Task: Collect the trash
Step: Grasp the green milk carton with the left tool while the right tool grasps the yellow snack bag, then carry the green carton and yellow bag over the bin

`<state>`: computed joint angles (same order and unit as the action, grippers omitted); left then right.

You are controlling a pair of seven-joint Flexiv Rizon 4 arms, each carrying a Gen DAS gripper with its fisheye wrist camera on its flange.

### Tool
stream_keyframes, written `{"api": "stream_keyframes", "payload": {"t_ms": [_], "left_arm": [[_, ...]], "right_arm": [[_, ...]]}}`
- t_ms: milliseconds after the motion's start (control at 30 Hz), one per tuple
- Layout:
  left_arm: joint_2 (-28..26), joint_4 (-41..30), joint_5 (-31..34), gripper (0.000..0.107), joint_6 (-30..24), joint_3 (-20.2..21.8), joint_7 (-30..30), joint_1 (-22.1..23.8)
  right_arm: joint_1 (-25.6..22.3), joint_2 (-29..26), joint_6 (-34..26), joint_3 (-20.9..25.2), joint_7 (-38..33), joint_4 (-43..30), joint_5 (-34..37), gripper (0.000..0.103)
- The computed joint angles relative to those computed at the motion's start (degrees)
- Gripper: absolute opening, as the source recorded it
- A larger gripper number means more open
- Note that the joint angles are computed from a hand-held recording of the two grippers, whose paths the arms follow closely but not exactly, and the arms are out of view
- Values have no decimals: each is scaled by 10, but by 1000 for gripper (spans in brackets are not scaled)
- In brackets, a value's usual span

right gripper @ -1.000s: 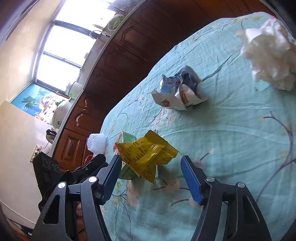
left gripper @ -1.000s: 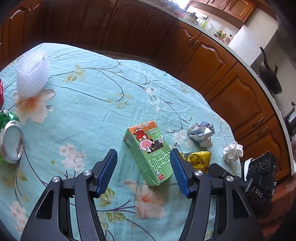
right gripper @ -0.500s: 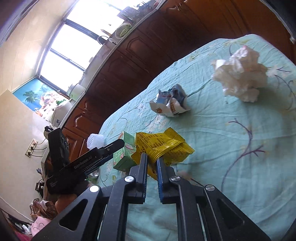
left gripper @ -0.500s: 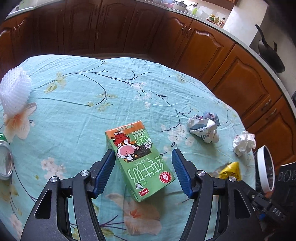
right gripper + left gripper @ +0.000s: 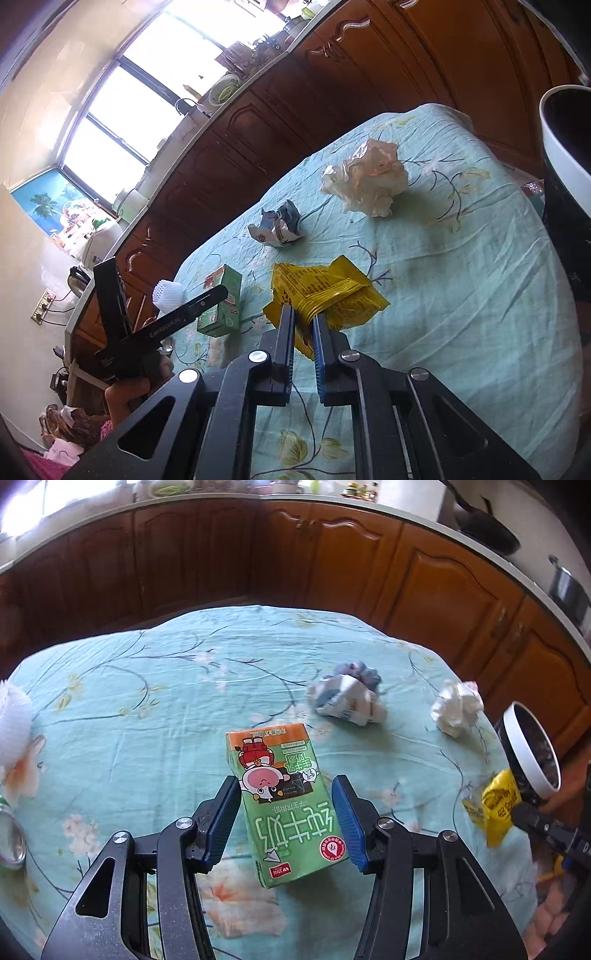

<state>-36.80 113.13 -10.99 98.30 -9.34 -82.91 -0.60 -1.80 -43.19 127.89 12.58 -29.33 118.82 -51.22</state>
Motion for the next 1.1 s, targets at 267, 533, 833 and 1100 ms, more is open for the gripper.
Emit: {"api": "stream_keyframes", "payload": {"t_ms": [267, 533, 833, 1100], "left_arm": [[-12, -24, -8, 53, -16, 149, -32, -145], [0, 11, 5, 46, 29, 67, -33, -83], [15, 20, 51, 46, 33, -53, 0, -30], [-1, -23, 53, 46, 4, -75, 36, -63]], "right_arm": [[15, 21, -5, -9, -42, 30, 55, 9], [41, 46, 0, -22, -105, 63, 133, 9], [43, 77, 9, -29, -158, 102, 212, 9], [26, 106, 27, -39, -181, 134, 255, 9]]}}
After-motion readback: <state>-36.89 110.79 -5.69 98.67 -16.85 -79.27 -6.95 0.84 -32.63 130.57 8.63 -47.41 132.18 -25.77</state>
